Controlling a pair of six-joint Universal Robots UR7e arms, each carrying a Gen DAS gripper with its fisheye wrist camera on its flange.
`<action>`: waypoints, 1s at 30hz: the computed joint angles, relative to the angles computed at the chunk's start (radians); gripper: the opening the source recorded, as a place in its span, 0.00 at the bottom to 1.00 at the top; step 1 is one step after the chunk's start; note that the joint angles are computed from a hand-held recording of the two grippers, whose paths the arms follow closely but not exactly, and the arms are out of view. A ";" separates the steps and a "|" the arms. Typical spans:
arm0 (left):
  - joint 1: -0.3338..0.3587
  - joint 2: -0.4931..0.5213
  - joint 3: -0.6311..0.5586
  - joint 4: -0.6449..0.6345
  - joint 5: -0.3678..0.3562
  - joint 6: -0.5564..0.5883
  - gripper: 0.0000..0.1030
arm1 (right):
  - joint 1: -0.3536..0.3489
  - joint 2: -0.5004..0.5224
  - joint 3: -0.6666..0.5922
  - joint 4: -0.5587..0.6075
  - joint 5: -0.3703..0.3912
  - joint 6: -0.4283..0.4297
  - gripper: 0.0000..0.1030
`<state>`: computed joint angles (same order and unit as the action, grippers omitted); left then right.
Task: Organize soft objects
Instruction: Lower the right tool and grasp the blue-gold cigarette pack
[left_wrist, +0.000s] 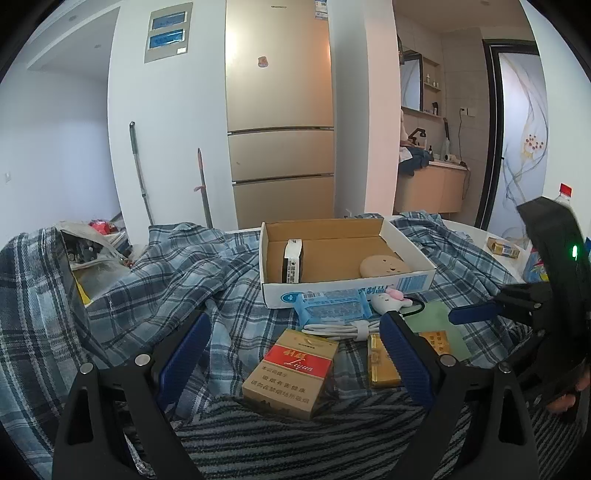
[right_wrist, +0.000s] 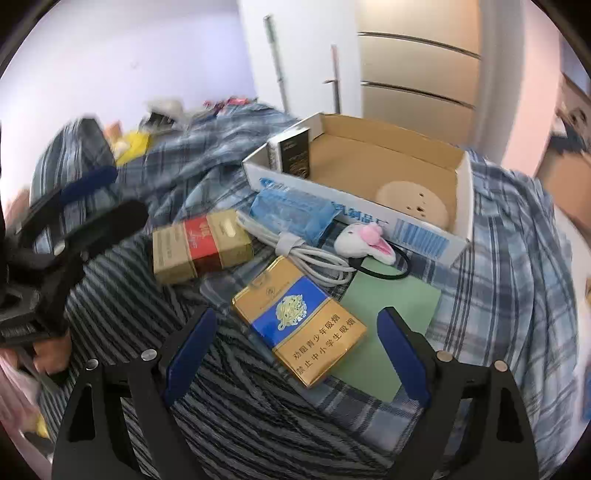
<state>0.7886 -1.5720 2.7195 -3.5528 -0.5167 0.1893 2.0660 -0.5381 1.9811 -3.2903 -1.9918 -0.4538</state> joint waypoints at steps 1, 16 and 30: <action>0.002 -0.002 -0.001 -0.001 -0.003 -0.002 0.92 | 0.015 0.010 -0.015 0.020 -0.044 -0.042 0.86; 0.011 -0.019 -0.010 0.026 -0.001 -0.013 0.92 | 0.035 0.067 -0.190 0.325 -0.147 -0.304 0.78; 0.012 -0.003 -0.010 -0.007 0.004 0.004 0.92 | 0.021 0.025 -0.118 0.283 -0.094 -0.297 0.53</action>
